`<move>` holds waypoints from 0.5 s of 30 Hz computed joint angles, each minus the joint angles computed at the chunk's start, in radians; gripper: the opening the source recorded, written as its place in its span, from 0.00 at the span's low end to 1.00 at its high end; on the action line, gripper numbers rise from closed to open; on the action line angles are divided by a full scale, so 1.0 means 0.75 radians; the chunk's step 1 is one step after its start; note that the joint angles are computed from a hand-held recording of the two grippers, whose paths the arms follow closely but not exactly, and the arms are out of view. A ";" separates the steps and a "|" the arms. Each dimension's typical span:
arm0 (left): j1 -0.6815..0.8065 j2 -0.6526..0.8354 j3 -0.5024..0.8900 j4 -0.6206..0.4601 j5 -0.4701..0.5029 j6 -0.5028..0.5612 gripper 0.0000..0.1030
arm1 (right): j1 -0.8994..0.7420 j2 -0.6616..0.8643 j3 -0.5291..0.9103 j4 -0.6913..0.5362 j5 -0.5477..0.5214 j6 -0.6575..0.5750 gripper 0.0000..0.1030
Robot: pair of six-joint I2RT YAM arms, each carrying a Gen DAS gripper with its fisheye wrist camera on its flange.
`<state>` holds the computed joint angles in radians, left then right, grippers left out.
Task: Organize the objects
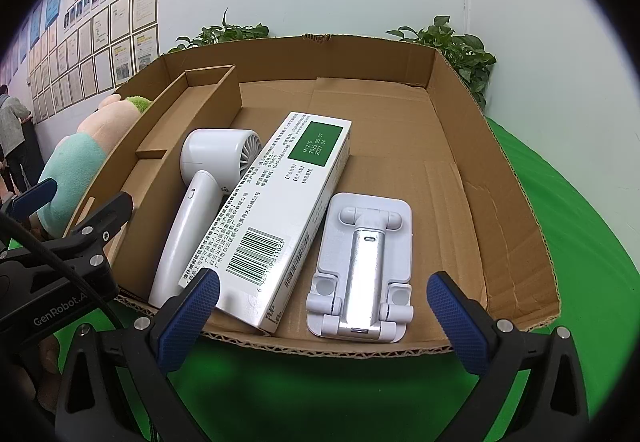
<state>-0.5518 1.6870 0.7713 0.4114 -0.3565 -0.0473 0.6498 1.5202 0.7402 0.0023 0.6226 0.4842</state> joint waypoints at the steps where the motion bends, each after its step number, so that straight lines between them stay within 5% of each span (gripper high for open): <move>1: 0.000 0.000 0.000 0.000 -0.001 0.000 1.00 | 0.000 -0.002 -0.001 -0.001 0.000 0.000 1.00; 15: 0.000 0.006 0.002 0.004 0.000 -0.001 1.00 | 0.000 -0.001 0.000 -0.007 0.004 0.000 1.00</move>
